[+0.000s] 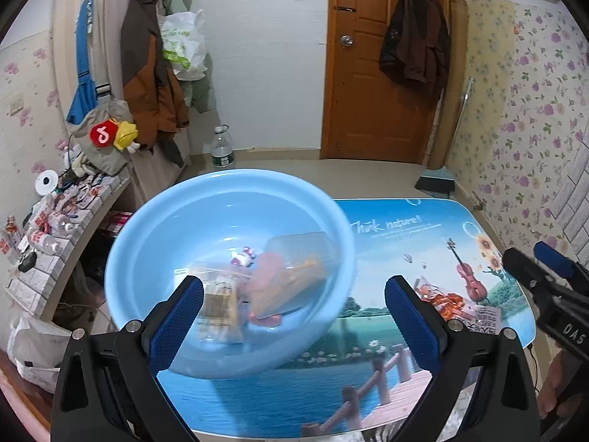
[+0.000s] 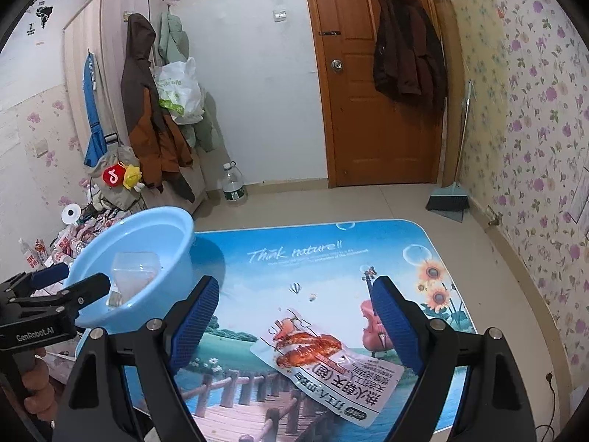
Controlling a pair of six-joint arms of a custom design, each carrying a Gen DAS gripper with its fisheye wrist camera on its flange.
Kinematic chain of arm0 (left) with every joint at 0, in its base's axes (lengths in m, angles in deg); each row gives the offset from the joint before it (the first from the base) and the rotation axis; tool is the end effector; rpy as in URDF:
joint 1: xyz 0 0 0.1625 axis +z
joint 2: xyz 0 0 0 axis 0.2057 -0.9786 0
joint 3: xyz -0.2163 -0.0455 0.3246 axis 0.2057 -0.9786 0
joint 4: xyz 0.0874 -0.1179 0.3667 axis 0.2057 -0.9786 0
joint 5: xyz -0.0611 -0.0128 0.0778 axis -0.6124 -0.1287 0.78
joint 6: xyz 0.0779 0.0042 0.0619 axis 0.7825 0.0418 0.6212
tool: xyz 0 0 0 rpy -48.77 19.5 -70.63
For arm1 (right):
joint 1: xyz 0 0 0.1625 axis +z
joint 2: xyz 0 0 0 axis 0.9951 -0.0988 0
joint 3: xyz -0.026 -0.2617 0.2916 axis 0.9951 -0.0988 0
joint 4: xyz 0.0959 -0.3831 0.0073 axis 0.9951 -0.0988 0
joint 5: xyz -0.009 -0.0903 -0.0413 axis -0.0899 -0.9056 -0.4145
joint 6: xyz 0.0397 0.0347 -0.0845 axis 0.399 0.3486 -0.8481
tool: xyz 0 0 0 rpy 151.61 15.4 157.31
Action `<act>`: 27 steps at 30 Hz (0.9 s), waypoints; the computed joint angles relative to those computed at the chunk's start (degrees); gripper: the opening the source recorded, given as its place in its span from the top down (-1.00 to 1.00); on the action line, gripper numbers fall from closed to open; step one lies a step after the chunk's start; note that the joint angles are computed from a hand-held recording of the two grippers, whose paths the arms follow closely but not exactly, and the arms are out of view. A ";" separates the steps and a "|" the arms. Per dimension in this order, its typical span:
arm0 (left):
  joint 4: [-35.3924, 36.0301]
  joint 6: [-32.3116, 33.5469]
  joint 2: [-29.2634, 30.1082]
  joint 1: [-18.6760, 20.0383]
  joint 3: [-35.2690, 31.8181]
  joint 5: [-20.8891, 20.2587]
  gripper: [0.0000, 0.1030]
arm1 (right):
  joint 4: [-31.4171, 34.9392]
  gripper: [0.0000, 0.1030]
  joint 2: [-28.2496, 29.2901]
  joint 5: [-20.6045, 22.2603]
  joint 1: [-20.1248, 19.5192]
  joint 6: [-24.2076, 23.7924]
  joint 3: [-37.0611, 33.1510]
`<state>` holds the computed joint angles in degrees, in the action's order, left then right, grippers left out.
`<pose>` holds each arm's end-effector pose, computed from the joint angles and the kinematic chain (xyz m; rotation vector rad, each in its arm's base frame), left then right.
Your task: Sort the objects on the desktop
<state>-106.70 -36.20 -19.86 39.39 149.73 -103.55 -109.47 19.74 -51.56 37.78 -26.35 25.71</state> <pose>-0.1503 -0.5496 0.3712 0.0454 2.0473 -1.0967 0.4655 -0.5858 0.0855 0.8480 -2.4007 0.9886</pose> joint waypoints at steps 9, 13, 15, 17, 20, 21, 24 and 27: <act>-0.66 0.17 2.60 -2.40 -0.73 -0.43 -0.94 | -3.35 -0.68 -4.59 -1.19 -0.84 -0.26 5.40; -0.97 0.95 3.04 -4.35 -0.83 0.06 -0.94 | -5.62 -0.68 -7.30 -1.23 -0.54 -0.52 8.30; -1.49 1.41 3.28 -5.39 -0.79 0.37 -0.94 | -6.30 -0.68 -8.60 -1.24 -0.36 -0.69 9.49; -1.86 1.75 3.41 -6.58 -0.59 0.78 -0.94 | -7.42 -0.68 -9.81 -1.33 -0.01 -0.90 10.67; -1.84 1.79 3.36 -8.07 -0.09 1.43 -0.94 | -9.03 -0.68 -11.92 -1.43 0.35 -0.67 12.76; -1.79 1.80 3.27 -8.55 0.07 1.64 -0.94 | -9.63 -0.68 -12.63 -1.45 0.45 -0.56 13.47; -1.32 1.63 2.86 -9.69 0.43 2.04 -0.94 | -10.26 -0.68 -14.47 -1.53 0.66 -0.33 15.12; -1.12 1.71 2.71 -10.57 0.68 2.44 -0.94 | -10.39 -0.68 -15.60 -1.72 1.02 -0.40 16.14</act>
